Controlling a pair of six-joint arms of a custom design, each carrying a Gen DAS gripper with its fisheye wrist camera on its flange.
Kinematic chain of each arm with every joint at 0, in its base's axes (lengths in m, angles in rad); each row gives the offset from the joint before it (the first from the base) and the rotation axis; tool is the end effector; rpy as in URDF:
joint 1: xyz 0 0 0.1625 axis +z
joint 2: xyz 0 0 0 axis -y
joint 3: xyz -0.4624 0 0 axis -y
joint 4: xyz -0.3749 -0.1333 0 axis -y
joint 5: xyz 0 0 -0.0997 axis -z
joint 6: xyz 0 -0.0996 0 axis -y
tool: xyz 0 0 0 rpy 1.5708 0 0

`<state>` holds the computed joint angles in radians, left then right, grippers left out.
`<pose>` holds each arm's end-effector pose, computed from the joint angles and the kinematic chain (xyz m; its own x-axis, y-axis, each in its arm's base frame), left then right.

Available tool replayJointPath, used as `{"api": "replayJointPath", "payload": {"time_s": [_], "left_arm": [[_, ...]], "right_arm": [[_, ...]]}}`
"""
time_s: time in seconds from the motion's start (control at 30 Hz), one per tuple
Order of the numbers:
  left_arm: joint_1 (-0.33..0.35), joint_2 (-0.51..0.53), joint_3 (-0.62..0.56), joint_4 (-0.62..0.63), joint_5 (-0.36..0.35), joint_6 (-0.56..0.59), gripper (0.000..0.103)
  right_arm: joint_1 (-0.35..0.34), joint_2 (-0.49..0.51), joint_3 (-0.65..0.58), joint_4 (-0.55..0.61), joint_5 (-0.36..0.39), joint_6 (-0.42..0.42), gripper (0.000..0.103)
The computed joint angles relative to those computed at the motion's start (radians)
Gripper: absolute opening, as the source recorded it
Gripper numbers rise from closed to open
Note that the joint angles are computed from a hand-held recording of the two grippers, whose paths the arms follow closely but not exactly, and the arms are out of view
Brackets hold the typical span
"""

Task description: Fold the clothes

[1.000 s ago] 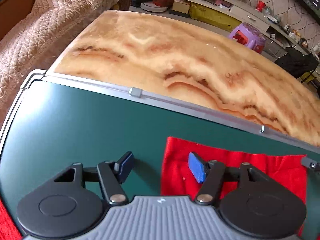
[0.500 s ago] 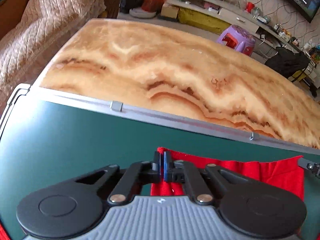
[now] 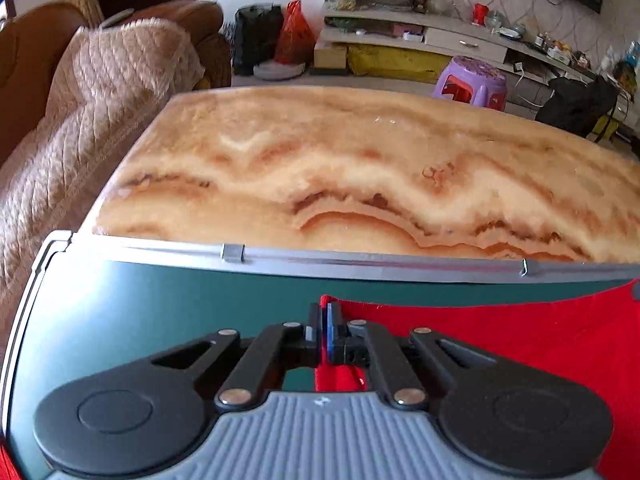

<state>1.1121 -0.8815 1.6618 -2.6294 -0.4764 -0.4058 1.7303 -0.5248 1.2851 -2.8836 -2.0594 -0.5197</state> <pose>-0.0973 -0.6980 0.2391 -0.6452 -0.3549 -0.6766 0.1862 0.7859 -0.5897 0.2130 -0.7789 0.1133 -0.7235 -0.3280 0.6074 -0.5697 0.7806 -0.2571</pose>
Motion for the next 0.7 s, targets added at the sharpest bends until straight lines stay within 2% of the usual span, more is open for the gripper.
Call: {"api": "replayJointPath", "payload": {"time_s": [0.03, 0.07, 0.13, 0.2, 0.27, 0.37, 0.5, 0.57, 0.63, 0.7], "left_arm": [[0.000, 0.004, 0.000, -0.007, 0.007, 0.011, 0.003], [-0.002, 0.008, 0.000, -0.013, 0.016, 0.022, 0.003], [-0.005, 0.016, 0.000, -0.024, 0.035, 0.043, 0.006], [-0.008, 0.012, 0.011, -0.039, 0.049, 0.043, 0.013], [-0.015, -0.001, 0.030, -0.055, 0.066, 0.043, 0.013], [-0.031, -0.055, 0.081, -0.082, -0.001, 0.042, 0.013], [-0.078, -0.109, 0.168, -0.111, -0.102, 0.040, 0.014], [-0.099, -0.121, 0.208, -0.103, -0.142, 0.019, 0.014], [-0.109, -0.130, 0.241, -0.090, -0.176, -0.022, 0.014], [-0.116, -0.129, 0.261, -0.075, -0.176, -0.035, 0.014]], "right_arm": [[0.003, 0.005, 0.002, -0.021, -0.013, -0.011, 0.017], [0.005, 0.009, 0.003, -0.039, -0.025, -0.016, 0.027], [0.004, 0.008, 0.010, -0.068, -0.032, -0.019, 0.039], [0.003, 0.006, 0.017, -0.096, -0.039, -0.023, 0.039], [0.001, 0.002, 0.024, -0.122, -0.043, -0.024, 0.039], [-0.013, -0.042, 0.057, -0.110, 0.012, 0.001, 0.039], [-0.040, -0.125, 0.098, 0.093, 0.150, 0.039, 0.039], [-0.049, -0.156, 0.116, 0.203, 0.200, 0.030, 0.039], [-0.050, -0.173, 0.142, 0.237, 0.218, 0.005, 0.039], [-0.050, -0.184, 0.169, 0.243, 0.222, -0.030, 0.039]]}}
